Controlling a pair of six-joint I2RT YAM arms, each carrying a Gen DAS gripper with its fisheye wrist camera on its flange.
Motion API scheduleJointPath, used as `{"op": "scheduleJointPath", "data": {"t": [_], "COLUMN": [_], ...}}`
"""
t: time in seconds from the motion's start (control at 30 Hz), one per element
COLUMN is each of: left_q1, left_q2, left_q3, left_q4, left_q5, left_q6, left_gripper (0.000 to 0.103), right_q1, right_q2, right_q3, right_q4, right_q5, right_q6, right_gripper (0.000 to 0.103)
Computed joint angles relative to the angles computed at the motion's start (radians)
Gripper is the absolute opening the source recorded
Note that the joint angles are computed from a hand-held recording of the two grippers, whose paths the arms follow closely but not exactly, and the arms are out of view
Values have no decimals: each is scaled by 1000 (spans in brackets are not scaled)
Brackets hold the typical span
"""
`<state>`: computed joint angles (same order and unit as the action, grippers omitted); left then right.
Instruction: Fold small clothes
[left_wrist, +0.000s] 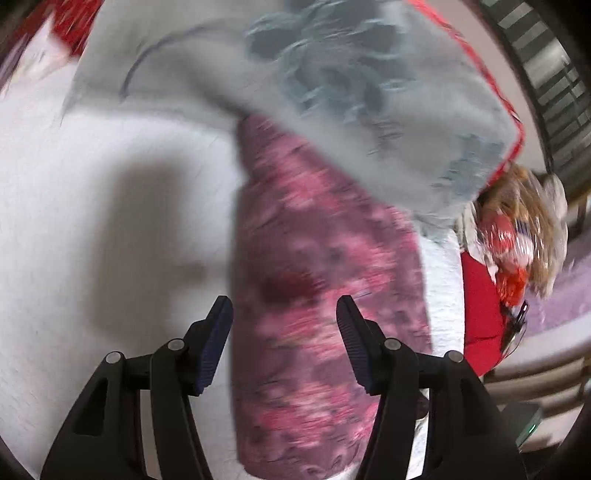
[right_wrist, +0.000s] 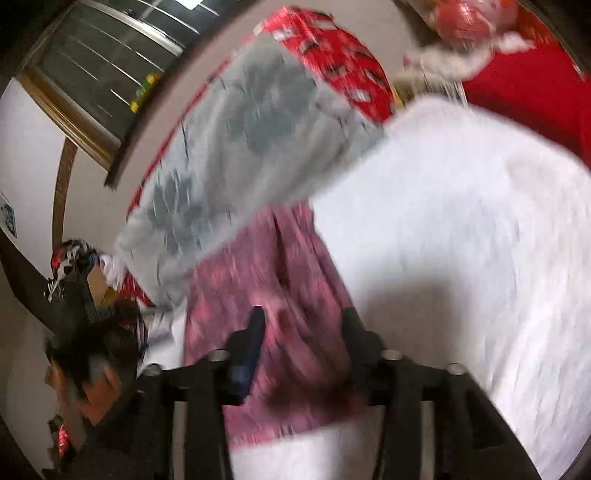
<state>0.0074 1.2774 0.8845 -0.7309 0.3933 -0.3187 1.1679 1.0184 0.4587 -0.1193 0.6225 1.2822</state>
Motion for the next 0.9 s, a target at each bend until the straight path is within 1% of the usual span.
{"op": "scheduleJointPath", "data": {"t": [0.03, 0.07, 0.1, 0.13, 0.17, 0.2, 0.23, 0.27, 0.3, 0.33, 0.37, 0.43, 0.47, 0.5, 0.53, 0.57, 0.63, 0.67, 0.7, 0.73, 0.8, 0.83, 0.87, 0.9], "left_q1": [30, 14, 22, 27, 22, 9, -6, 16, 19, 12, 4, 7, -8, -27, -40, -54, -72, -81, -85, -88, -76, -59, -51, -48], "left_q2": [20, 34, 41, 50, 55, 58, 61, 67, 65, 70, 55, 22, 25, 29, 34, 62, 88, 77, 54, 33, -41, -94, -140, -170], "left_q3": [-22, -48, -55, -65, -71, -71, -67, -55, -51, -43, -40, -48, -56, -63, -68, -67, -65, -73, -80, -85, -110, -143, -183, -214], "left_q4": [11, 44, 49, 63, 77, 90, 100, 83, 78, 87, 92, 106, 135, 156, 168, 174, 167, 171, 161, 146, 94, 82, 87, 97], "left_q5": [42, 59, 78, 96, 101, 101, 101, 111, 111, 105, 91, 56, 20, -22, -50, -51, -46, -54, -66, -78, -72, -58, -49, -47], "left_q6": [1, -32, -30, -29, -31, -39, -46, -17, -10, -11, -15, -2, -8, -17, -20, -25, -37, -35, -19, -1, 36, 39, 29, 14], "left_gripper": [57, 57, 57, 57, 57, 57, 57, 57, 57, 57, 57, 57, 57, 57, 57, 58, 58, 58, 58, 57, 57, 58, 60, 62], "right_q1": [-68, -153, -224, -268, -319, -359, -382, -403, -416, -430, -434, -424, -412, -404, -416, -439, -481, -486, -473, -463, -443, -429, -407, -387], "right_q2": [15, 58, 116, 175, 253, 338, 419, 499, 556, 615, 647, 604, 556, 511, 488, 497, 577, 596, 568, 542, 456, 401, 345, 302], "right_q3": [22, 53, 91, 128, 172, 226, 284, 341, 381, 433, 478, 446, 401, 357, 322, 312, 347, 343, 312, 299, 247, 211, 167, 126], "right_q4": [32, 89, 128, 150, 180, 193, 187, 180, 169, 139, 101, 161, 213, 251, 276, 265, 161, 157, 182, 183, 194, 200, 211, 216], "right_q5": [-68, -163, -255, -311, -391, -465, -501, -536, -566, -596, -593, -544, -490, -445, -437, -454, -510, -529, -510, -493, -492, -499, -486, -476], "right_q6": [-71, -152, -212, -243, -278, -304, -316, -329, -336, -344, -360, -393, -403, -400, -382, -358, -328, -324, -318, -315, -317, -321, -326, -330], "right_gripper": [50, 51, 51, 53, 55, 55, 55, 55, 53, 34, 13, 9, 4, 5, 5, 5, 5, 5, 7, 13, 15, 25, 41, 48]}}
